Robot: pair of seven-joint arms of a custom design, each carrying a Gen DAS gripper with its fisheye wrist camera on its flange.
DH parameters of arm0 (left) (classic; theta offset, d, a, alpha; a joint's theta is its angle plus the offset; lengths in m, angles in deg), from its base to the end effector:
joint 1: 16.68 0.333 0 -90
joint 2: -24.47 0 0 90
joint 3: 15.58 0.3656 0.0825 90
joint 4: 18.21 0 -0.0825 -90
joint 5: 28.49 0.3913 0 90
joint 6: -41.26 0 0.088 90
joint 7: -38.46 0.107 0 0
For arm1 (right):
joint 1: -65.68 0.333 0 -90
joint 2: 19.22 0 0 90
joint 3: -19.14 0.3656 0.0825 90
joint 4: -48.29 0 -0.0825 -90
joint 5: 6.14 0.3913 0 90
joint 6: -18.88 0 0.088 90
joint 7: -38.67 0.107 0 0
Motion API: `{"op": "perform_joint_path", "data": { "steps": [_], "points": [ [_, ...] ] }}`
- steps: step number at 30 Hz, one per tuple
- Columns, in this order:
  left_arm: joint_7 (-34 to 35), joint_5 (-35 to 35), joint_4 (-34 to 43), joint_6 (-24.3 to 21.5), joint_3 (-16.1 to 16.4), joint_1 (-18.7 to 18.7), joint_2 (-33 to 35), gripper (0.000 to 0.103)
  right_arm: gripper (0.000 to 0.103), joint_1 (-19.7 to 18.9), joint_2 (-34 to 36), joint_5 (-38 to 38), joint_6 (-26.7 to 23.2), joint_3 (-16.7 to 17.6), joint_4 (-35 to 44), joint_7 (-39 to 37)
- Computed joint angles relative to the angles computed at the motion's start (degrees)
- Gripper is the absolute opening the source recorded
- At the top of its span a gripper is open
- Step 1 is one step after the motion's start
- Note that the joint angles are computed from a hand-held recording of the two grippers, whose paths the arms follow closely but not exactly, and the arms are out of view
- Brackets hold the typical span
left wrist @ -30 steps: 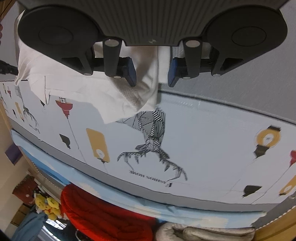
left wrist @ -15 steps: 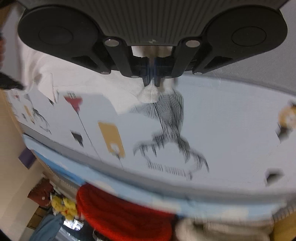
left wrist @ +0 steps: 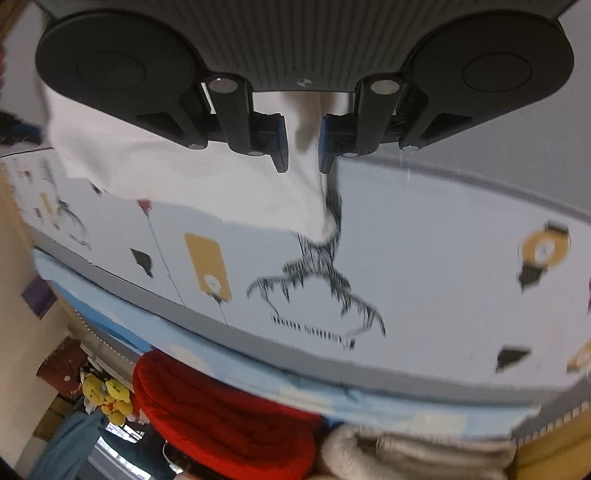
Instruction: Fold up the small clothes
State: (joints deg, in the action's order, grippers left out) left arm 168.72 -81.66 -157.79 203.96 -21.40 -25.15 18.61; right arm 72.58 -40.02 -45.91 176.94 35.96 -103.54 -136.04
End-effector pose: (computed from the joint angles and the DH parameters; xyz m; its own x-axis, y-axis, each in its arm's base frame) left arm 0.4937 -0.0834 0.4284 -0.2082 -0.9319 0.2971 -0.8451 0.0185 -0.5342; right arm 0.3720 0.1962 0.4376 -0.5167 -0.8127 -0.2694 -0.6247 0.5731 -0.5304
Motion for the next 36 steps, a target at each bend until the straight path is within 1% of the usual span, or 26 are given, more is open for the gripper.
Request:
{"op": "perform_joint_path", "data": {
  "steps": [1,3,4,6,7,8,10,11,12,13,15,16,17,18,19,20,22,24,28,29,30,31,33,35,36],
  "points": [
    [-1.5,1.4,-0.9,-1.8,0.2,0.5,-1.2,0.019,0.029,2.7,-0.4,3.4,0.3,-1.8,-0.7,-3.3],
    [-3.7,3.5,-2.7,-5.3,0.9,1.0,-3.8,0.019,0.029,6.1,-1.6,8.2,-2.0,-3.1,-1.3,-9.0],
    [-5.8,6.1,-3.6,-8.3,1.2,1.6,-5.5,0.019,0.029,7.5,-2.7,10.3,-3.9,-3.1,-1.6,-11.4],
    [-12.1,14.4,-4.6,-14.1,1.1,3.5,-8.4,0.019,0.029,9.6,-5.3,14.3,-7.1,-2.8,-2.2,-13.9],
    [-13.9,17.2,-5.2,-16.1,1.3,3.9,-9.9,0.019,0.029,10.8,-6.9,16.5,-8.3,-3.0,-2.6,-15.2],
    [-14.3,18.3,-6.1,-17.3,1.8,3.8,-11.5,0.019,0.029,11.8,-9.0,18.2,-9.6,-2.7,-2.9,-16.3],
    [-13.9,18.1,-8.4,-19.2,3.6,3.2,-14.8,0.02,0.034,13.2,-13.7,19.9,-11.5,-1.7,-3.9,-18.6],
    [-13.6,17.2,-9.5,-19.2,4.3,2.8,-15.8,0.022,0.039,13.4,-15.0,20.3,-12.2,-1.1,-4.2,-19.6],
    [-13.2,15.8,-10.7,-18.7,5.0,2.2,-16.6,0.023,0.041,13.6,-16.4,20.8,-13.1,-0.3,-4.6,-20.2],
    [-12.7,14.4,-11.7,-18.4,5.7,1.7,-17.1,0.023,0.041,13.7,-17.4,21.4,-14.1,0.6,-5.0,-20.2],
    [-14.6,14.9,-12.3,-18.3,5.4,2.1,-17.4,0.023,0.041,14.1,-18.5,23.5,-14.4,1.9,-6.7,-18.5],
    [-14.1,13.7,-12.6,-16.5,5.5,1.4,-17.6,0.023,0.041,14.9,-18.6,25.3,-14.0,1.8,-7.8,-17.7],
    [-13.0,12.6,-12.9,-15.3,5.8,0.6,-17.7,0.023,0.041,16.4,-17.5,27.8,-15.2,0.1,-7.9,-19.0],
    [-12.3,12.2,-12.9,-15.2,6.1,0.1,-17.6,0.023,0.041,16.2,-17.5,28.2,-16.0,0.4,-7.9,-18.9],
    [-12.3,12.6,-12.9,-15.4,6.0,0.1,-17.5,0.023,0.041,15.4,-17.7,27.5,-16.2,1.6,-7.8,-18.1],
    [-12.9,13.7,-12.9,-15.6,5.6,0.3,-17.2,0.023,0.041,15.1,-17.9,27.3,-16.4,1.9,-7.9,-17.8],
    [-14.0,16.2,-13.2,-15.4,4.7,0.8,-16.9,0.023,0.041,16.0,-17.0,28.4,-16.4,0.9,-8.0,-18.8],
    [-14.4,17.6,-13.5,-15.1,4.6,0.9,-16.9,0.023,0.041,17.1,-15.4,29.4,-16.1,0.0,-7.6,-21.1],
    [-12.9,18.2,-14.0,-14.4,5.4,0.0,-17.0,0.023,0.04,17.9,-11.9,28.5,-16.6,0.4,-6.0,-25.2],
    [-12.2,17.8,-14.0,-14.4,5.7,-0.4,-17.0,0.022,0.029,18.4,-11.5,28.8,-16.6,0.2,-5.9,-26.0],
    [-11.1,17.2,-13.8,-14.9,6.3,-0.9,-17.0,0.012,0.011,18.9,-11.4,29.3,-16.1,-0.4,-6.1,-27.0],
    [-10.6,17.1,-13.7,-15.4,6.4,-1.0,-17.0,0.004,0.005,19.3,-11.4,29.7,-16.1,-0.6,-6.1,-27.8],
    [-10.2,18.1,-14.1,-15.0,5.7,-0.7,-17.9,0.003,0.003,19.2,-12.0,29.4,-15.9,-0.3,-6.4,-28.5],
    [-11.2,19.3,-15.4,-12.5,4.8,-0.2,-20.1,0.003,0.002,18.2,-14.2,28.6,-14.6,0.4,-7.4,-27.7],
    [-10.8,17.7,-15.8,-12.1,6.1,-1.2,-21.4,0.003,0.002,17.1,-16.1,27.9,-13.1,1.2,-8.3,-25.9]
  ]
}}
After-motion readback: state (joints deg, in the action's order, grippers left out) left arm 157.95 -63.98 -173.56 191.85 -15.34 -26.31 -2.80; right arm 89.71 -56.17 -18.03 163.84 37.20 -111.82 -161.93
